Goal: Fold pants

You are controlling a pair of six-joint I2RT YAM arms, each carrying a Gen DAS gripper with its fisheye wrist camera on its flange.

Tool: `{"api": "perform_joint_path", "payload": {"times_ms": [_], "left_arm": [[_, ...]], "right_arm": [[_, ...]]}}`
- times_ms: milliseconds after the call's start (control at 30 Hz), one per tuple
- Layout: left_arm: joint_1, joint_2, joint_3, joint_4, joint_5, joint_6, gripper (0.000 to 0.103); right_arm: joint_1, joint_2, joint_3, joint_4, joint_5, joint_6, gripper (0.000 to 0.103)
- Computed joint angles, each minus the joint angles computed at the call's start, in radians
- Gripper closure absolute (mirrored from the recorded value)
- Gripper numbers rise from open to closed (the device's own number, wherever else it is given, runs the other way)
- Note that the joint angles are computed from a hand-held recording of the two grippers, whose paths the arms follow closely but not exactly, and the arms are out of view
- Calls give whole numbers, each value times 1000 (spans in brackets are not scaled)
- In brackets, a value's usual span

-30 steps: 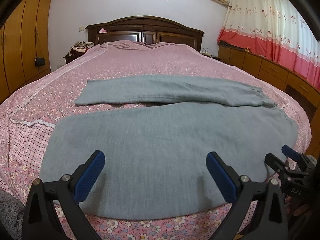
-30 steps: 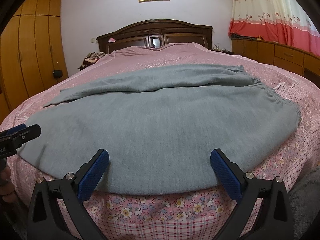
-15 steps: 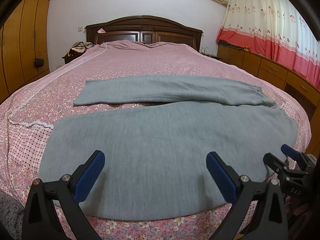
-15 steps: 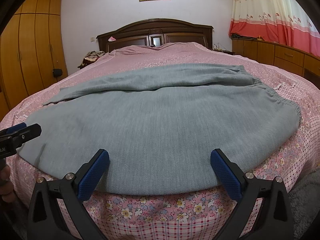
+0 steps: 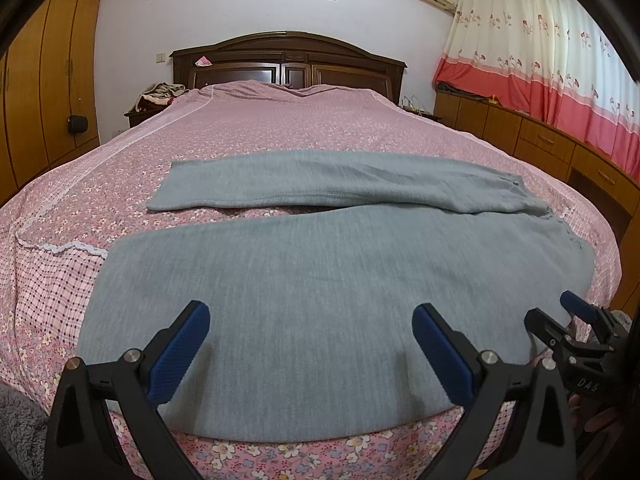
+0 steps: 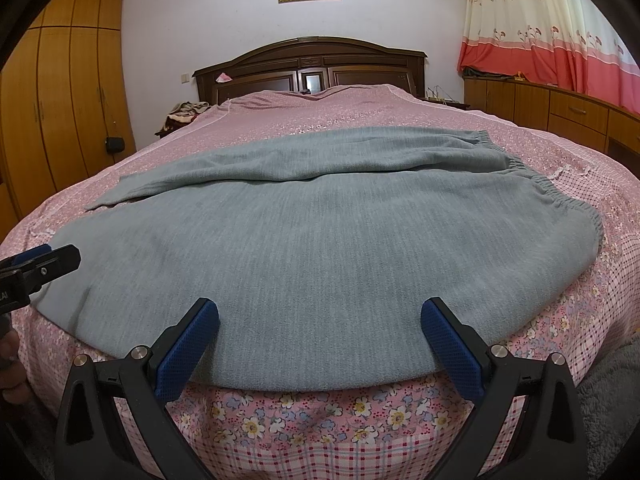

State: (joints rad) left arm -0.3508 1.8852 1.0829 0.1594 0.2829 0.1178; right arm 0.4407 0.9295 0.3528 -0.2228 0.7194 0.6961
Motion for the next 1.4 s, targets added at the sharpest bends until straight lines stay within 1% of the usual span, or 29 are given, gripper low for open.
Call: {"api": "perform_joint_path", "payload": {"times_ms": [433,700,900,1000,1100,1233,1333,1400], "left_arm": [[0,-8,-6,-3,3,7,0],[-2,-5,-2,-4,-2,7,0],[-5,6,12,-27,-15,9,0],[-3,28,59,-85,-3,13,0],[1,45,111,-135,25,24,0],[-3,62,186,-174,45,75,0],[1,103,292,-224,81,97,0],[9,156,408,-288,108,76,0]], "right_arm": [[-10,-7,-7,1,-8,-9,0],[4,16,4,-4,6,-1,0],[-19,19,8,19,-16,-14,0],[-57,-72,-19,80,-96,-55,0],[-82,-140,9,91,-123,-102,0],[-119,-203,75,84,-202,-194,0],[-136,-209,145,44,-246,-244,0],[-156,-215,184,39,-317,-302,0]]}}
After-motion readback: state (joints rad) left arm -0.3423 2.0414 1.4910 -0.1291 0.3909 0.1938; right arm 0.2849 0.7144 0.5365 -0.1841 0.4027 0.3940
